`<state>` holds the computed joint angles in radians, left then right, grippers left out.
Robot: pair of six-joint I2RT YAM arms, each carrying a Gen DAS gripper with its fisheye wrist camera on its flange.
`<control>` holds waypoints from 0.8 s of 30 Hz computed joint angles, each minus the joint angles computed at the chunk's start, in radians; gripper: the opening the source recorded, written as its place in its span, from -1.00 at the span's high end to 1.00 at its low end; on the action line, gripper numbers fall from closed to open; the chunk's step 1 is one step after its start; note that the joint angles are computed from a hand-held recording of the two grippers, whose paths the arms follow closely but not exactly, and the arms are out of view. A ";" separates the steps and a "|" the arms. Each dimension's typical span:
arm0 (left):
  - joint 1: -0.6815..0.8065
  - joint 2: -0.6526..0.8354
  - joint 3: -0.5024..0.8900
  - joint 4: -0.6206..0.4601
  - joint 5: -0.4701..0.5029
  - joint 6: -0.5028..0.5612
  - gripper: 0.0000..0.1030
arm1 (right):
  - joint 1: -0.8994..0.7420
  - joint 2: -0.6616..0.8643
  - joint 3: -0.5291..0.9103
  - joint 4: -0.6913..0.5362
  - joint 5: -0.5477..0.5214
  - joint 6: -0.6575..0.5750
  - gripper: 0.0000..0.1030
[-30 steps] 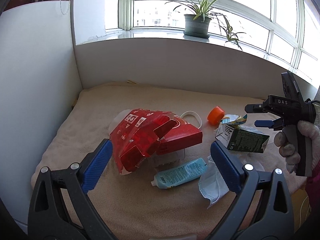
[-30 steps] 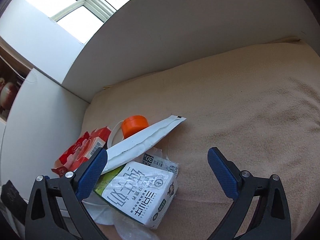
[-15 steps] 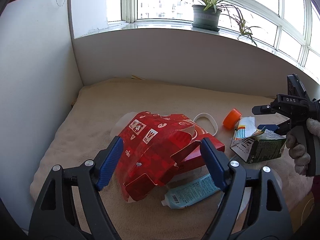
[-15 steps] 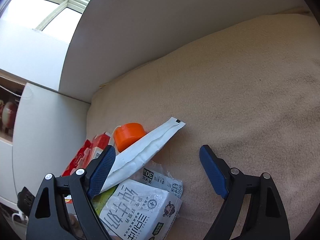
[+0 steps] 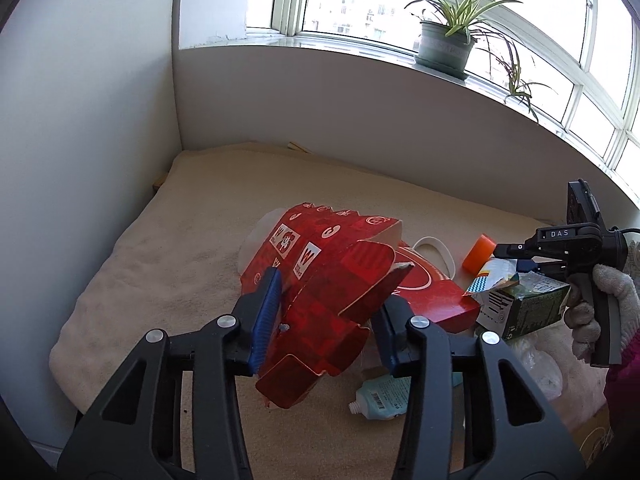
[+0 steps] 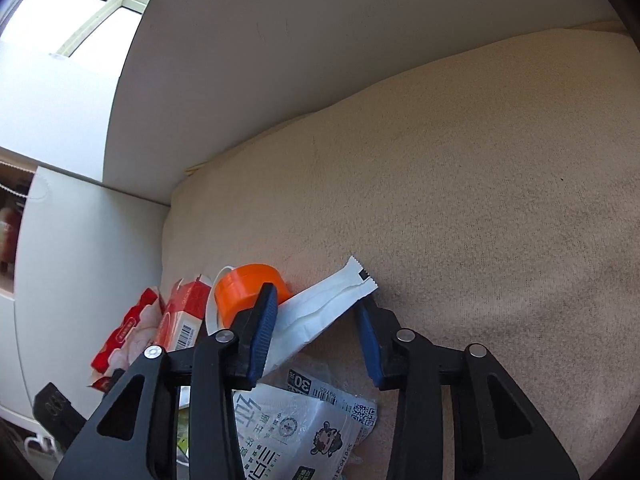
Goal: Collect trash
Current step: 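Carry the red torn box to the wastebasket while right carries the strip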
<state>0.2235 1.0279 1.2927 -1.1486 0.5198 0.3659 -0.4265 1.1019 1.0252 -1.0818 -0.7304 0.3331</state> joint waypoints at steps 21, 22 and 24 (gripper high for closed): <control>0.261 0.107 0.006 -0.014 0.146 0.047 0.67 | -0.264 -0.247 0.154 -0.232 -0.195 -0.240 0.89; 0.282 0.108 0.013 -0.028 0.164 0.059 0.71 | -0.299 -0.250 0.176 -0.279 -0.219 -0.292 0.89; 0.324 0.109 0.030 -0.060 0.194 0.084 0.73 | -0.352 -0.267 0.205 -0.356 -0.259 -0.368 0.89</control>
<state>0.5476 1.1364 1.3225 -1.2084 0.7142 0.4502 -0.7785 0.8351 1.2303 -1.4374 -0.9889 -0.0352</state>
